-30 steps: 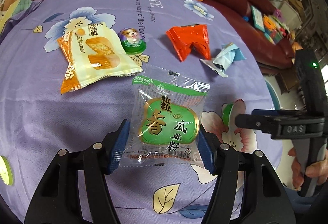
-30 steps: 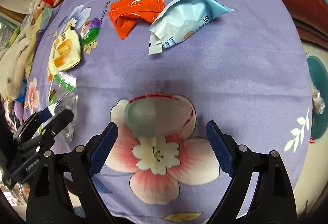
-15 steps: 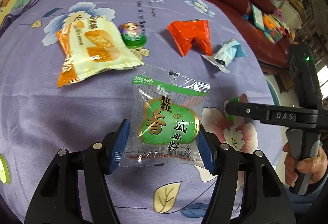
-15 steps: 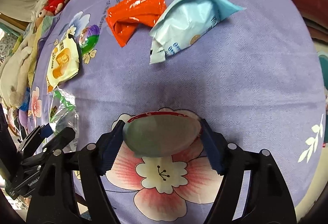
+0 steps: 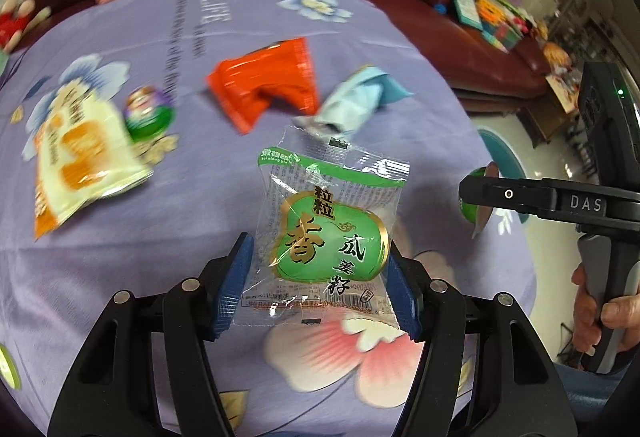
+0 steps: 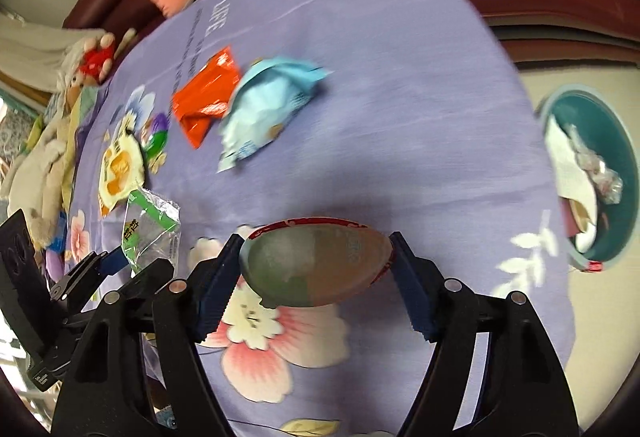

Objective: Collect trash
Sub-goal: 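Carry the seed packet and white lid toward the teal bin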

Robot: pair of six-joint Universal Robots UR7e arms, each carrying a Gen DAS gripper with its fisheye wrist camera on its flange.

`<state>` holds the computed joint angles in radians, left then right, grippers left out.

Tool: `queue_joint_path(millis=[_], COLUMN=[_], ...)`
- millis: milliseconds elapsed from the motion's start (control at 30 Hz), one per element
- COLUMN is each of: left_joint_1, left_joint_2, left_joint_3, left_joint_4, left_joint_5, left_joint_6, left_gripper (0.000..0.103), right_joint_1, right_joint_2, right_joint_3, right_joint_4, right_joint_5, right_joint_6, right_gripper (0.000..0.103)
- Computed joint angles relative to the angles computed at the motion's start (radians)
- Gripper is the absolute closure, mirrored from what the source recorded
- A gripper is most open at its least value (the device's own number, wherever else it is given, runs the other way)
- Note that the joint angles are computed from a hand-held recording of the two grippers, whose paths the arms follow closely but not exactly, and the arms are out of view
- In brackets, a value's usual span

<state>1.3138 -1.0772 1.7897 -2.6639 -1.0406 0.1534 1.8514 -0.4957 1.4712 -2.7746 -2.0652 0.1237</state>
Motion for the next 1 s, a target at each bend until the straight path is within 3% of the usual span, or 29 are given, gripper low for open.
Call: queue_joint_path(millis=[367, 633, 1000], left_joint_1=[-0.105, -0.18, -0.231], left_joint_2=[0.13, 0.273, 0.477], left_joint_3=[-0.078, -0.192, -0.386], left_joint_4=[0.028, 0.091, 0.195], left_joint_5=[-0.023, -0.086, -0.076], left_joint_6=[0.039, 0.057, 0.036], left_gripper=[0.039, 0.039, 0.039], right_joint_1=[-0.074, -0.148, -0.276], right_joint_2=[-0.208, -0.386, -0.481], right_joint_3=[0.207, 0.36, 0.441], right_joint_4=[-0.184, -0.344, -0.389], right_joint_5=[-0.026, -0.058, 0.028], right_joint_6=[0.005, 0.005, 0.006], right_gripper=[0.034, 0.033, 0.033])
